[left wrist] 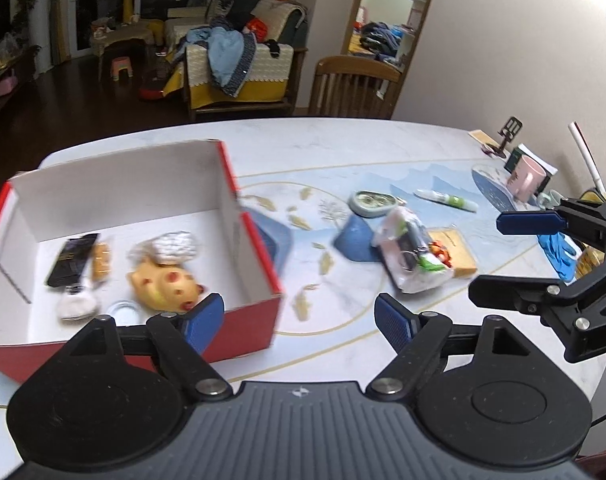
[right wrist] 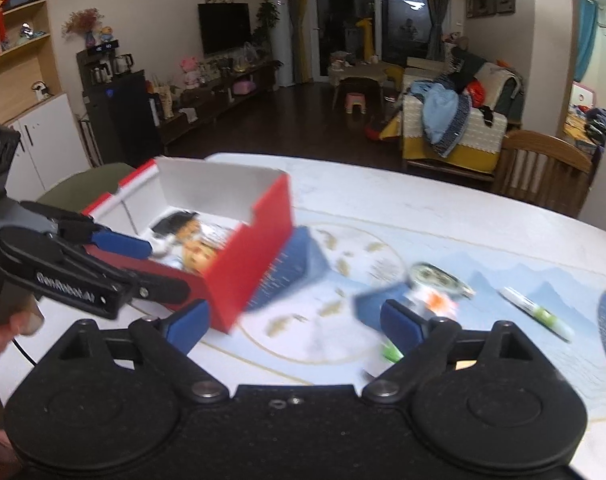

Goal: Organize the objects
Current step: 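Withdraw both tools from the box back over the table items, then grasp the white plastic bag with the left tool while the right tool grasps the red toy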

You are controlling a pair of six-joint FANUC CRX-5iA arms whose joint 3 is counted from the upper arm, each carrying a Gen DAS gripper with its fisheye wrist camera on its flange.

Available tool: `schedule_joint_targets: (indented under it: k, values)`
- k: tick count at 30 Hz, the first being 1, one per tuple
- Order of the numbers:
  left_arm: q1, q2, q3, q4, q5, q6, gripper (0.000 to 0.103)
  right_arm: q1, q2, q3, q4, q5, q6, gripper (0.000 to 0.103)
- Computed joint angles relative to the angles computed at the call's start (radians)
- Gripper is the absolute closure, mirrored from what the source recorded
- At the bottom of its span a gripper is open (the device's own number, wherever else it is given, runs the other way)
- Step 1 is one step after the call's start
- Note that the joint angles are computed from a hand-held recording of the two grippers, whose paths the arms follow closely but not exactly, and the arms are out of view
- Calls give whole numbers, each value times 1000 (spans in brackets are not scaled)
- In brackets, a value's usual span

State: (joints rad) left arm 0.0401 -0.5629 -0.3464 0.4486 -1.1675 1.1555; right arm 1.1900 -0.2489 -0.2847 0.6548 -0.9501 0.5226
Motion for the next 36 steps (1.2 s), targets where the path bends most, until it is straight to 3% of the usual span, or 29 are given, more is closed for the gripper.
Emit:
schedule_joint_targets:
  k: [8,14,25,36]
  values:
    - [-242,94,72,-146,84,182,14,-42,-89,-100,-7,-55,-5,10]
    - [-370,179,137,-242,134,294,2,-99,-123,-145,-28,-24,24,12]
    - [-465,367,290,-351,160,379,2,-214,-87,-137,-121,63,197,21]
    - [-490,552,443,-355,99,412,2,-294,-4,-95,-227,132,383,26]
